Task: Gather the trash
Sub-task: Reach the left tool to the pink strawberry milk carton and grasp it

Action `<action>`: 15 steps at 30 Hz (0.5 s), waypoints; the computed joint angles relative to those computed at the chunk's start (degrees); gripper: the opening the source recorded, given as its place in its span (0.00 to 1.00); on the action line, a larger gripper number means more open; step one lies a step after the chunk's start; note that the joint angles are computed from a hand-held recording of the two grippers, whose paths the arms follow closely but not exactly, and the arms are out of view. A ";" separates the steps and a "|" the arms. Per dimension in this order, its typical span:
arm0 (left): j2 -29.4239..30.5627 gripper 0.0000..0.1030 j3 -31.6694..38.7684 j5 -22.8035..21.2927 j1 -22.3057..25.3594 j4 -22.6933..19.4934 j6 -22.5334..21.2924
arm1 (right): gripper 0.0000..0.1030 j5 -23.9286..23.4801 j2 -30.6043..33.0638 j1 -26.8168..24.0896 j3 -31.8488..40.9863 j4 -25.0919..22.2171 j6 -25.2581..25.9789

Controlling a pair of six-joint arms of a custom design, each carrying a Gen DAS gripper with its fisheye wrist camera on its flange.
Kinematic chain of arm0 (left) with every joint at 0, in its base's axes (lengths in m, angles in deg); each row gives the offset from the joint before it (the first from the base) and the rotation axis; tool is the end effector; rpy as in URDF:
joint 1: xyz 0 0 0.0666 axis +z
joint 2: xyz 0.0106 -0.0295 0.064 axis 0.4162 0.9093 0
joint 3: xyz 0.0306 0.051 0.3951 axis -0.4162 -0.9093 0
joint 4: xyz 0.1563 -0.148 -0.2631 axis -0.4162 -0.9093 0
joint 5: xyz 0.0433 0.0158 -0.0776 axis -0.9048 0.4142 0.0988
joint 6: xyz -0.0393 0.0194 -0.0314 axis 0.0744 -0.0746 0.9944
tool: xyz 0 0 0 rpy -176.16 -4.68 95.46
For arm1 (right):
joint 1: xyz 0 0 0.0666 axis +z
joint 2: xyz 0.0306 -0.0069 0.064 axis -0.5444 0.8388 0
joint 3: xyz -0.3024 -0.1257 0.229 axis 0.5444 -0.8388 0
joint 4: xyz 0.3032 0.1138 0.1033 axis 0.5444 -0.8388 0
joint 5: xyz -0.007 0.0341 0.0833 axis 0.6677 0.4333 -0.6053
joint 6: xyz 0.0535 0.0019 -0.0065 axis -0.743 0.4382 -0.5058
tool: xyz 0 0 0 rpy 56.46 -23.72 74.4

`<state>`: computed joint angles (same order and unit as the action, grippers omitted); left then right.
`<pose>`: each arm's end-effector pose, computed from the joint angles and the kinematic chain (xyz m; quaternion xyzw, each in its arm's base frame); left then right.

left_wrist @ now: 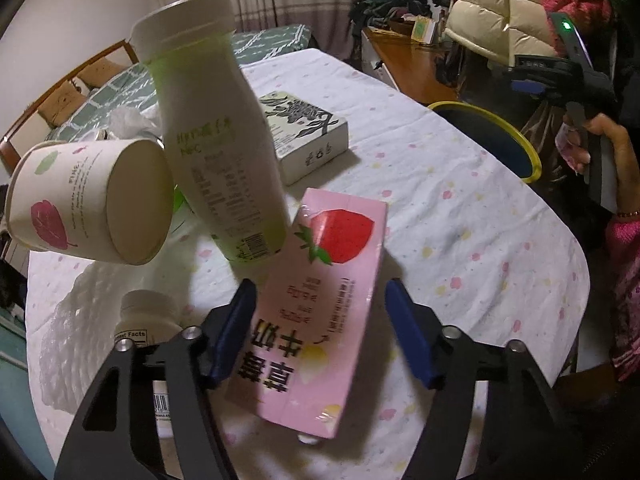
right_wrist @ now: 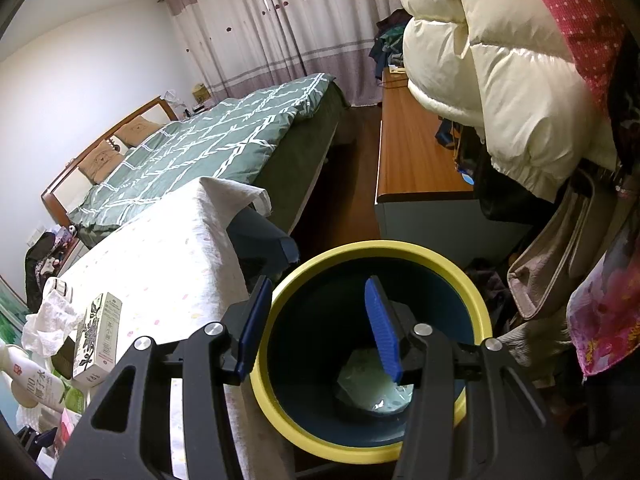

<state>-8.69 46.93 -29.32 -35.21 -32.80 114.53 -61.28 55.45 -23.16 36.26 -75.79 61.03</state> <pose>0.1824 -0.2774 0.4419 0.0008 0.9527 0.0238 0.3029 0.4336 0.0813 0.4460 -0.0259 0.9108 0.1581 0.3805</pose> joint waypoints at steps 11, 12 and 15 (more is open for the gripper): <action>1.74 0.50 0.95 4.03 1.54 2.03 -2.38 | 0.45 -2.10 -0.77 -1.07 -1.03 -0.07 0.87; 1.88 0.50 1.20 4.13 1.59 2.07 -2.32 | 0.45 -2.34 -1.13 -1.32 -1.33 0.03 0.94; 2.86 0.50 3.12 3.96 1.46 1.98 -2.40 | 0.45 -2.95 -2.32 -2.19 -2.45 0.62 1.20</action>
